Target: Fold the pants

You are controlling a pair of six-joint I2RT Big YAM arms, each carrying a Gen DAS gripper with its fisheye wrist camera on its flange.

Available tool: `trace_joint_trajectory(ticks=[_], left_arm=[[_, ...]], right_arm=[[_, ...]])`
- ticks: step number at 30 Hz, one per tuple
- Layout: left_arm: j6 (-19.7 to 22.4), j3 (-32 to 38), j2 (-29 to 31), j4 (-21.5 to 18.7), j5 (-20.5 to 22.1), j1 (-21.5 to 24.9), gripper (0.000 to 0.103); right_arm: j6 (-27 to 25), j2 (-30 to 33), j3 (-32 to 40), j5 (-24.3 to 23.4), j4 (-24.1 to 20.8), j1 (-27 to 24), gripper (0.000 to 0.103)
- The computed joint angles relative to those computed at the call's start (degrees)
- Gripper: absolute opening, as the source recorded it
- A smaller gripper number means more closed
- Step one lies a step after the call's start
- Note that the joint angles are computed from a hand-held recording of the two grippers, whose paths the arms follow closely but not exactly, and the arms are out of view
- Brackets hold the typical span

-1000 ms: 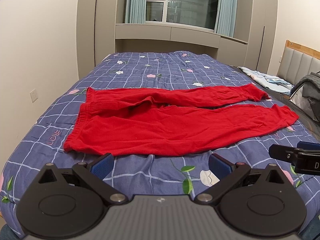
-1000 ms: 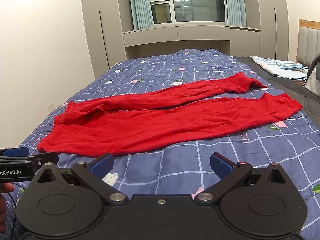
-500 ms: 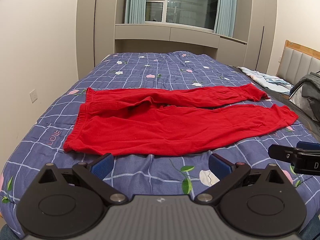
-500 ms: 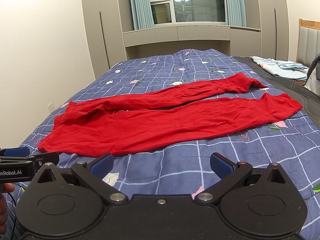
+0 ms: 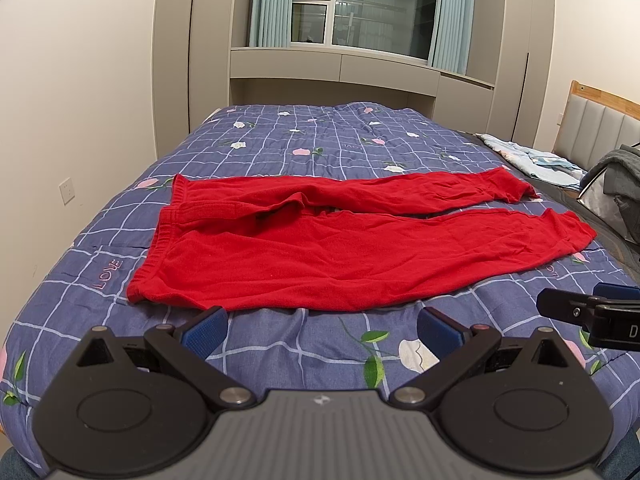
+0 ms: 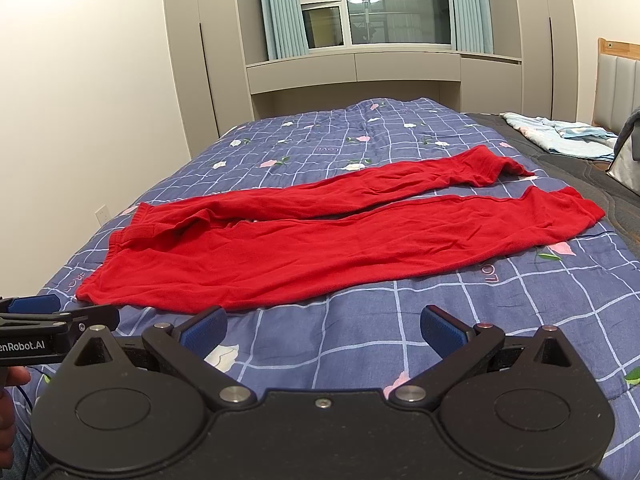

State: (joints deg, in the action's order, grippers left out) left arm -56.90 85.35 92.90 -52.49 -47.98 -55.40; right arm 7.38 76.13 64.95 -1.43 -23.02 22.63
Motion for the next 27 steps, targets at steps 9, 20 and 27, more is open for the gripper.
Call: trace_joint_trajectory(ticks=[9,20,27], left_arm=[[0.06,-0.06,-0.05,0.04,0.00,0.02,0.103],[0.04,1.55,0.36,-1.22,-1.45,-0.85,0.103],[1.07,1.38,-0.39,-0.48,-3.30,-1.85,0.103]], right_arm=[[0.00,-0.04,0.02,0.02,-0.05,0.02,0.103],[-0.25,-0.65,0.41,0.29,-0.04,0.42,0.103],[-0.59,-2.61,-0.72,0.84,0.76,0.68,0.103]])
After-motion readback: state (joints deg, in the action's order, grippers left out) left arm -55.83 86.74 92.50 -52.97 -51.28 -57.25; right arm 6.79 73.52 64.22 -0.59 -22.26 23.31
